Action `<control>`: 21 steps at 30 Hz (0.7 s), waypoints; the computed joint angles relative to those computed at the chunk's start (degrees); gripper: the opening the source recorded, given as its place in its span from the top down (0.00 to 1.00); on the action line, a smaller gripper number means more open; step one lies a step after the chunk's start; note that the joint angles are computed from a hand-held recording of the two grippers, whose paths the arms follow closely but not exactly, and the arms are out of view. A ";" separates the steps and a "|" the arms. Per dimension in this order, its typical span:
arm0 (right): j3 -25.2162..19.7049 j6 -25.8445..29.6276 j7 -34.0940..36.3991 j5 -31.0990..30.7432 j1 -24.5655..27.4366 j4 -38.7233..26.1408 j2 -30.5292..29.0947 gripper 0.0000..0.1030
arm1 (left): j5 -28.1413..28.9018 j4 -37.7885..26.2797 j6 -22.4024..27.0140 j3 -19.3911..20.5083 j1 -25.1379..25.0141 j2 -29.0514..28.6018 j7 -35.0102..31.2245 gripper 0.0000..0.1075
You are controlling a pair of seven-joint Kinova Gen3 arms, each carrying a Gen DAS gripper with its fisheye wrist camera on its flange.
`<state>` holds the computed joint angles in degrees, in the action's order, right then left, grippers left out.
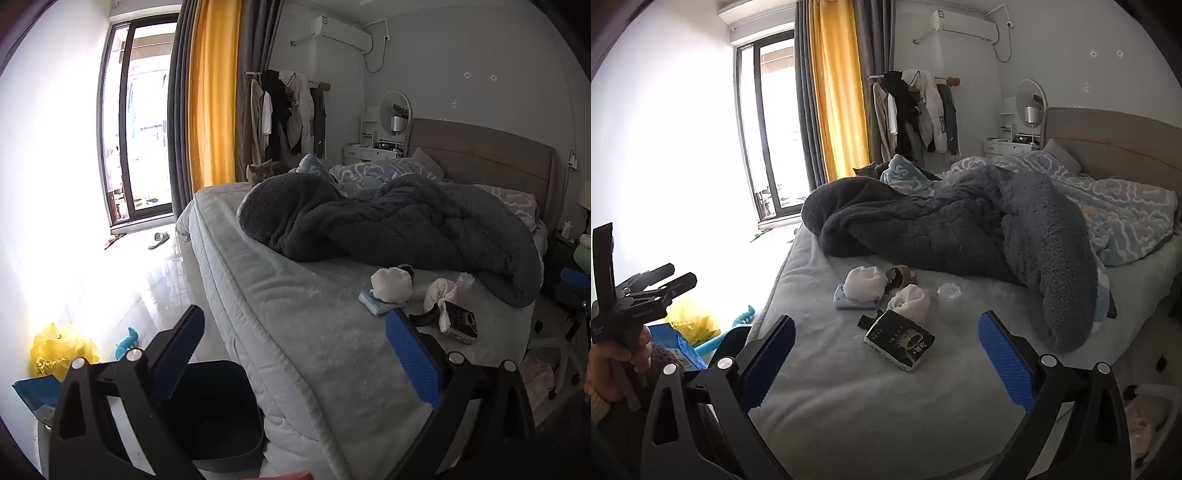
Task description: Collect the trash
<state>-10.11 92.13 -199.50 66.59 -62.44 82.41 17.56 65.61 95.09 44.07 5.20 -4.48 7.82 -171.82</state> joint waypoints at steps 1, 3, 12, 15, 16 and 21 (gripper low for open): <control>0.00 -0.04 -0.06 0.01 0.01 -0.01 0.01 0.03 | -0.08 -0.02 -0.02 -0.01 0.02 0.01 0.07 0.07; 0.02 0.03 0.15 -0.05 0.04 -0.19 0.10 0.03 | -0.08 -0.02 -0.02 0.00 0.02 0.01 0.07 0.07; 0.03 -0.01 -0.02 0.02 -0.05 -0.17 -0.02 0.03 | -0.17 -0.12 0.18 -0.01 -0.03 0.03 0.10 0.07; -0.03 -0.17 0.01 -0.05 0.03 -0.06 -0.16 0.03 | -0.33 -0.11 -0.02 0.01 0.06 0.04 0.15 0.07; -0.05 -0.16 0.00 -0.05 0.03 -0.04 -0.18 0.03 | -0.36 -0.13 -0.03 0.02 0.05 0.06 0.09 0.07; -0.11 -0.17 0.17 -0.05 0.02 -0.21 -0.06 0.03 | -0.37 -0.17 -0.02 0.06 -0.01 0.10 0.07 0.07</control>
